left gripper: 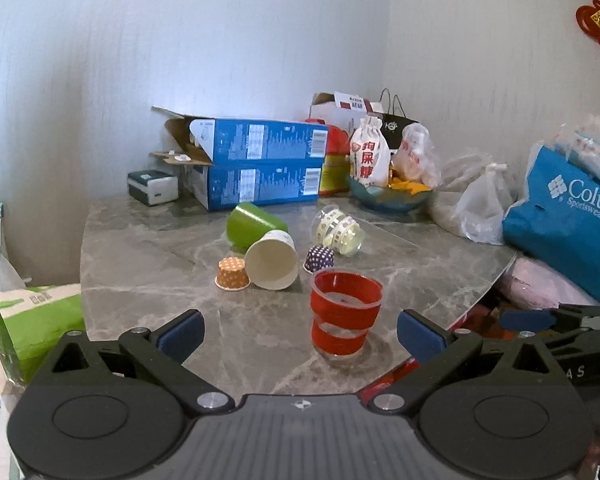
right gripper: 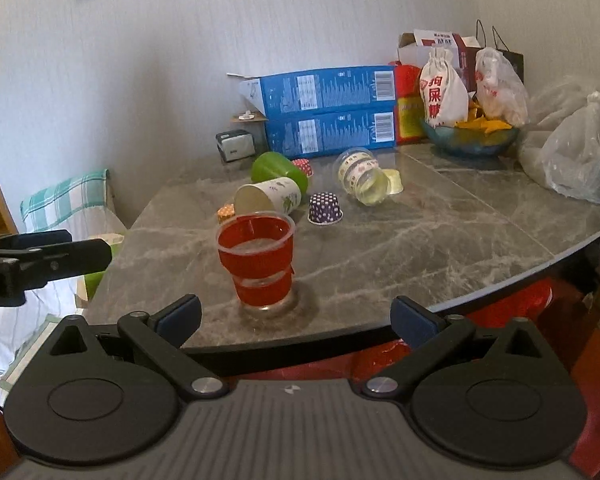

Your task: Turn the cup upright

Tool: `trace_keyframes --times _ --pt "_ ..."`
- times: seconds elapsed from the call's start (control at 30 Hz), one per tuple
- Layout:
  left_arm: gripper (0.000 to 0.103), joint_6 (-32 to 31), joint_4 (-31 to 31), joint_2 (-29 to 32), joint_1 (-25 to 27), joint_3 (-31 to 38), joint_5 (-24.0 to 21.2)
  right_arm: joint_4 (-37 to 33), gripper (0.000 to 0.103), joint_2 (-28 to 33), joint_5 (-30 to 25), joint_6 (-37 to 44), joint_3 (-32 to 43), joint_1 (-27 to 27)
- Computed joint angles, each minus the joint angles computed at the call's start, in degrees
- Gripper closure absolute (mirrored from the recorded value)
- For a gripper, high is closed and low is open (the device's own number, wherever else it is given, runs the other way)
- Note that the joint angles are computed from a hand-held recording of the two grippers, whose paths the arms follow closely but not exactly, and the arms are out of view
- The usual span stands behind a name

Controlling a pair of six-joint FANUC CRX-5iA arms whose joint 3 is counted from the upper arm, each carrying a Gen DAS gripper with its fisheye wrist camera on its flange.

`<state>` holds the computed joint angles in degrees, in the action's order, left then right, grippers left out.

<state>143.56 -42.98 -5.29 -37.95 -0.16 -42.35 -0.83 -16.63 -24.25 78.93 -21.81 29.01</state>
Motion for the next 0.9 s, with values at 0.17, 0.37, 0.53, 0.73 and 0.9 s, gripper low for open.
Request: trace_keyframes --times 0.17,0.37,0.53,0.73,0.9 --pt "0.000 0.7 -1.0 1.1 -1.1 2.1 -3.2 -3.3 0.001 0.1 -1.1 3.5 1.5 -1.3" --pt "0.000 -0.2 -0.3 2.2 -1.6 3.8 -6.7 -5.1 0.001 0.1 -1.7 5.2 2.9 -2.0" --pt "0.000 -0.4 0.5 2.0 -1.3 3.8 -7.5 -4.0 0.001 -0.1 -2.3 4.9 2.8 -1.5" --pt "0.000 -0.1 0.7 1.7 -1.0 3.7 -8.1 -3.7 0.001 0.0 -2.4 4.9 2.8 -1.2" --pt "0.000 -0.4 0.7 1.9 -0.8 4.1 -9.0 -3.1 0.001 0.4 -2.4 4.8 3.1 -1.1"
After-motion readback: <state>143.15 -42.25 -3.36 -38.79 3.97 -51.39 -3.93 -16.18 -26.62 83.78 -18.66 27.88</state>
